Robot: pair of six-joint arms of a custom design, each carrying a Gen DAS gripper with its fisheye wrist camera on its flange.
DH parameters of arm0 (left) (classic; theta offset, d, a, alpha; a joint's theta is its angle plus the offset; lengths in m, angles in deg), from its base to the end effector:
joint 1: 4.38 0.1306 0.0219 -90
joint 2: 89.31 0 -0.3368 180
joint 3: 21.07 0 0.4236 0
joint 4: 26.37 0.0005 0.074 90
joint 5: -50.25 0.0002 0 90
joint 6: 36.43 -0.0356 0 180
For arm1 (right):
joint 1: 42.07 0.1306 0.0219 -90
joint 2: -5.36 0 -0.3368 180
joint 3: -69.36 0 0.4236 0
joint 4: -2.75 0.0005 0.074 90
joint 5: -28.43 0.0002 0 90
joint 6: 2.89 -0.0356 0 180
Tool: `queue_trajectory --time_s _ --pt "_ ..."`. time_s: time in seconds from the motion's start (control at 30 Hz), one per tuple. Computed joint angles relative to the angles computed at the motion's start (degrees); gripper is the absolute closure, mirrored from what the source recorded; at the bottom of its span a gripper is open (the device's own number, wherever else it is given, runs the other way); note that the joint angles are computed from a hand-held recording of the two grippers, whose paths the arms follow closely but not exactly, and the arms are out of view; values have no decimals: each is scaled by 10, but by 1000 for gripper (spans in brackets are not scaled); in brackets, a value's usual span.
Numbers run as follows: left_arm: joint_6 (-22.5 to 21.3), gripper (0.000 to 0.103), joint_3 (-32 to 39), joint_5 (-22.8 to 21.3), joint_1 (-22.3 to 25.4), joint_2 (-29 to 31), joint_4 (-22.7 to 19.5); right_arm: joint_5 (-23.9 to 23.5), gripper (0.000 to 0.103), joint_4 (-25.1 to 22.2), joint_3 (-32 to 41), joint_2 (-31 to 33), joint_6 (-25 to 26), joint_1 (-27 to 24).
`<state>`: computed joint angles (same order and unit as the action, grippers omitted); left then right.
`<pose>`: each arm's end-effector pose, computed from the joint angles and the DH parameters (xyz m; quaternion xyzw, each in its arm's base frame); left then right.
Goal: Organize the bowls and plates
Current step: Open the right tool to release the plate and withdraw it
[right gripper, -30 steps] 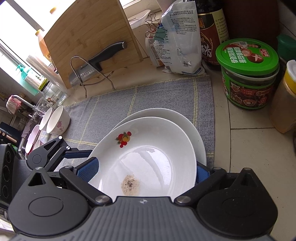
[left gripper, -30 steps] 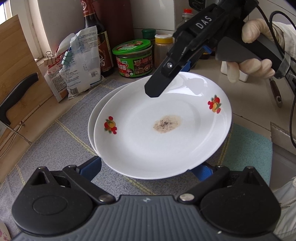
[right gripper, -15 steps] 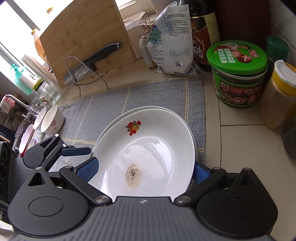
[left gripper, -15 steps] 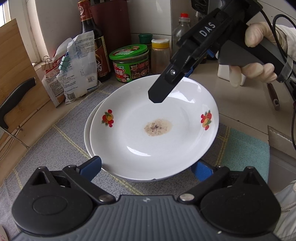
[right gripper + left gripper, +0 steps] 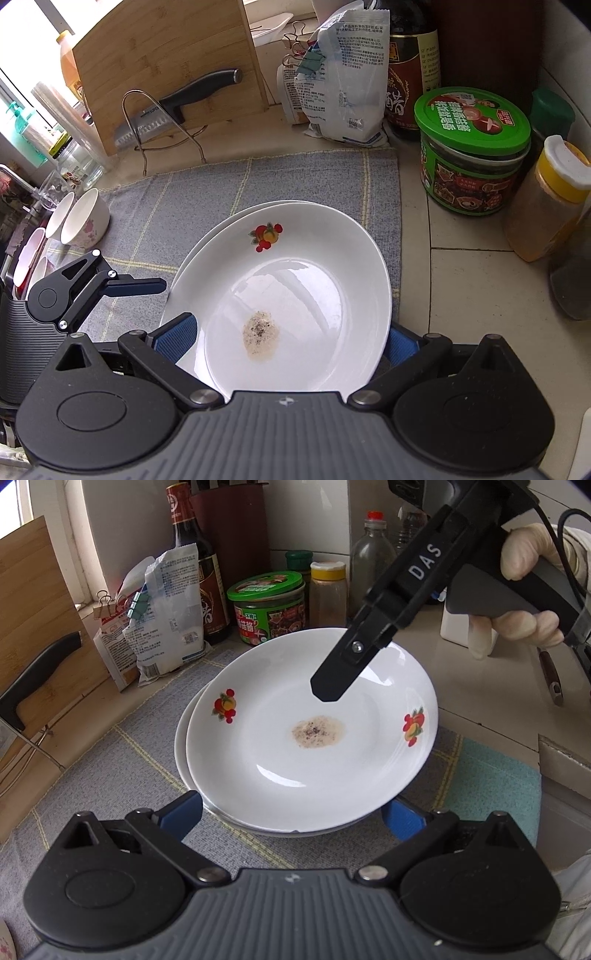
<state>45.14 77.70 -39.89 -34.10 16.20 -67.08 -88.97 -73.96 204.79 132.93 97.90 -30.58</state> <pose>0.5266 -0.3011 0.3245 0.3041 0.8808 -0.0659 0.3568 0.6679 0.1520 0.3569 -0.2272 0.9287 0.2339 0.1769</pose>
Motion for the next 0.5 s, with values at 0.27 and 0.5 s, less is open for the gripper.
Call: queue_trajectory --time_s 0.27,0.5 --pt "9 1 -12 -11 -4 -10 9 13 0 16 -27 -20 2 2" --pt "24 1 -22 -18 -6 -17 21 32 0 31 -56 -42 6 2"
